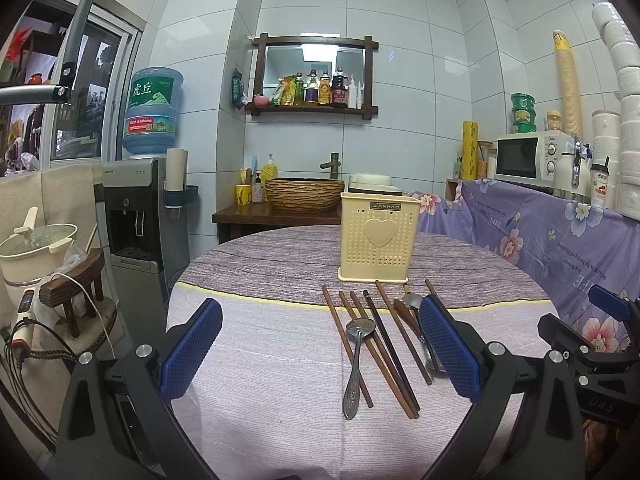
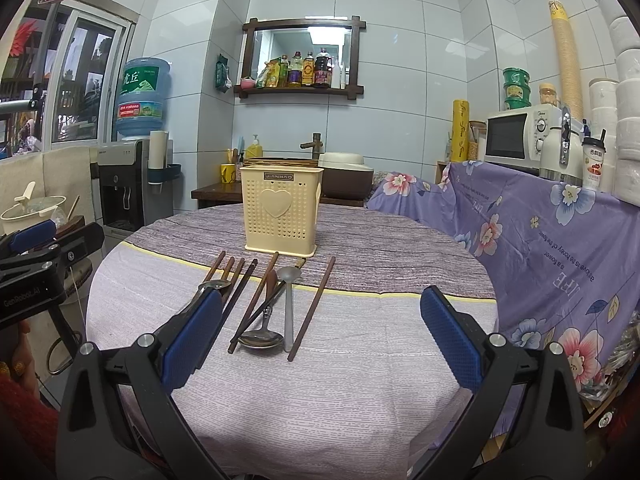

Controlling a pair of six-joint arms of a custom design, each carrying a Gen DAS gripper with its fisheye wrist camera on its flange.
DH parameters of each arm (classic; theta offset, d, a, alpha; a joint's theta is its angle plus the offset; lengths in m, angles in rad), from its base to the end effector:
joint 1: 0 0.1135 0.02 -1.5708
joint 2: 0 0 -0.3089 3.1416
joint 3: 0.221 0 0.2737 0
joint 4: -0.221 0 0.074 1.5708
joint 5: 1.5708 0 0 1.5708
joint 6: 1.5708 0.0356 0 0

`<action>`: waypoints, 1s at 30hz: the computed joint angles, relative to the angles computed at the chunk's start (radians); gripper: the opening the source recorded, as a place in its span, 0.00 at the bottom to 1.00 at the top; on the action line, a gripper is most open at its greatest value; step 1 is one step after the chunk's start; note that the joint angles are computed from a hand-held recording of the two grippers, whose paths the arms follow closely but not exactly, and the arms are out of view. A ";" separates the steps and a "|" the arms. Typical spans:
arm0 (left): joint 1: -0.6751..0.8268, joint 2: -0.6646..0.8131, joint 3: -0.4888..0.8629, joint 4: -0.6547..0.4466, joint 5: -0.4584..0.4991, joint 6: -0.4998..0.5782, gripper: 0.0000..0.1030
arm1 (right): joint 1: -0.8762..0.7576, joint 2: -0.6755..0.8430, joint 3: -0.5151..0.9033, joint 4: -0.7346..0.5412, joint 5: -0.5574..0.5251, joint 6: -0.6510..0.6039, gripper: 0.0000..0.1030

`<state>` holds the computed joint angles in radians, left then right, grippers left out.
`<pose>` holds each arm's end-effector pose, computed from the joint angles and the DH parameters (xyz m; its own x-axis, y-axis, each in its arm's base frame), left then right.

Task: Organize utensils

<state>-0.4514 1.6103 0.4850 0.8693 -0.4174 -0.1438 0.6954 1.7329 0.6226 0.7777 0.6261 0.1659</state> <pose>0.2803 -0.1198 0.1801 -0.2321 -0.0331 -0.9721 0.0128 0.9992 -0.0370 0.2740 0.2015 0.1722 -0.2627 -0.0450 -0.9638 -0.0512 0.9982 -0.0326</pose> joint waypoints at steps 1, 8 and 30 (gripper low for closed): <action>0.000 0.000 0.000 -0.001 0.000 -0.001 0.95 | 0.001 0.001 0.001 0.000 0.001 0.001 0.95; 0.000 0.001 0.000 0.001 0.000 0.000 0.95 | 0.002 -0.002 -0.002 -0.001 0.002 0.000 0.95; 0.001 0.004 -0.002 0.004 0.002 -0.001 0.95 | 0.008 0.017 0.015 -0.001 0.008 0.000 0.95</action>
<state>-0.4501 1.6147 0.4829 0.8737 -0.4157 -0.1444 0.7033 1.7498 0.6371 0.7768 0.6346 0.1657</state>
